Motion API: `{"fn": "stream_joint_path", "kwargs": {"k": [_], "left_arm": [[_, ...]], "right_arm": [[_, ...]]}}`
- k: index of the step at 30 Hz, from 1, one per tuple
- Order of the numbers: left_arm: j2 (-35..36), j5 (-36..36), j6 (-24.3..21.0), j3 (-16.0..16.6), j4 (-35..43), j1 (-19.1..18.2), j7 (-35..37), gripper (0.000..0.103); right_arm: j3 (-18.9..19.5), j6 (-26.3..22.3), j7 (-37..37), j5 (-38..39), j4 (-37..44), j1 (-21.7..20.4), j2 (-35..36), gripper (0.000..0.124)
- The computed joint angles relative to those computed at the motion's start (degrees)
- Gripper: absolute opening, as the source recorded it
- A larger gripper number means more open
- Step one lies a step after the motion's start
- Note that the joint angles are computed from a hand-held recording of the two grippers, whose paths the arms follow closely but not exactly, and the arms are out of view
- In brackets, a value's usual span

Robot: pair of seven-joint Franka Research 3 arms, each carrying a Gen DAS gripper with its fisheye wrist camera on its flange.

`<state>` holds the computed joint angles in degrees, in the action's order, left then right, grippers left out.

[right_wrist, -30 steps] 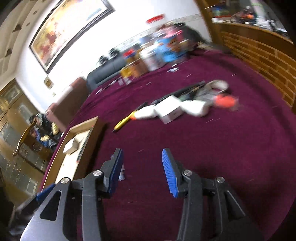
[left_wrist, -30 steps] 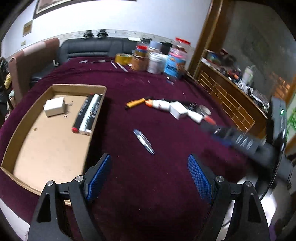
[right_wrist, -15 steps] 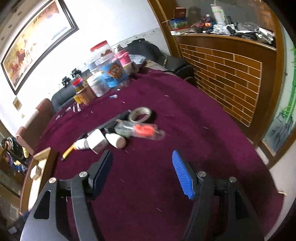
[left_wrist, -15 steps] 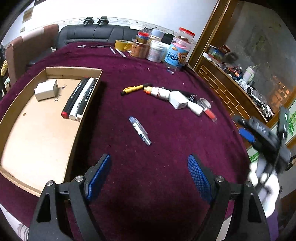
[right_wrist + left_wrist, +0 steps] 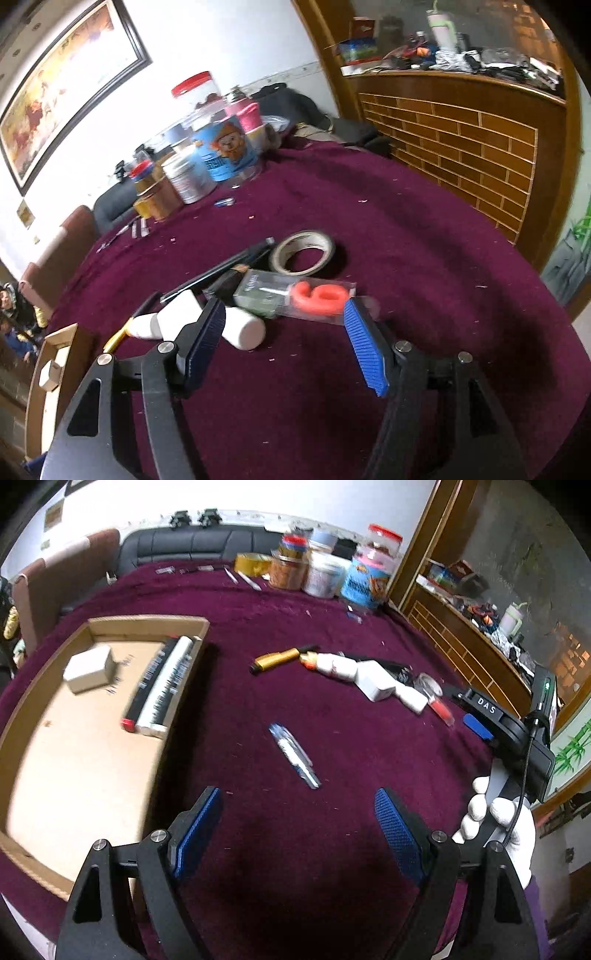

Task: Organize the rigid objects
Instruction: 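Grasp the clear blue ballpoint pen on the carpet with the left tool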

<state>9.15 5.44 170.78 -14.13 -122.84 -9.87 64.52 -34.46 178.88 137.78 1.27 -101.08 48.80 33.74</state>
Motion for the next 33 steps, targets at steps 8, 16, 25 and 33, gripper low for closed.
{"fn": "stream_joint_path", "kwargs": {"k": [8, 16, 25, 33], "left_arm": [[5.25, -5.28, -5.37, -3.71, 6.27, 2.86, 4.74, 0.08], [7.59, -2.99, -6.47, 0.43, 11.07, 0.43, 5.7, 0.055], [14.59, 14.28, -14.38, 6.31, 20.24, -6.84, -3.1, 0.015], [13.08, 22.09, -11.85, 7.08, 17.74, -7.46, -9.33, 0.018]], "right_arm": [[14.28, -3.65, -5.93, 0.38, 3.76, -12.37, -0.67, 0.066], [21.59, -4.62, -7.74, 2.8, 4.23, -18.86, -0.99, 0.066], [22.15, -4.44, -8.31, 3.28, 4.1, -19.25, -1.11, 0.066], [22.18, -4.39, -8.62, 3.62, 4.08, -19.26, -1.13, 0.066]]}}
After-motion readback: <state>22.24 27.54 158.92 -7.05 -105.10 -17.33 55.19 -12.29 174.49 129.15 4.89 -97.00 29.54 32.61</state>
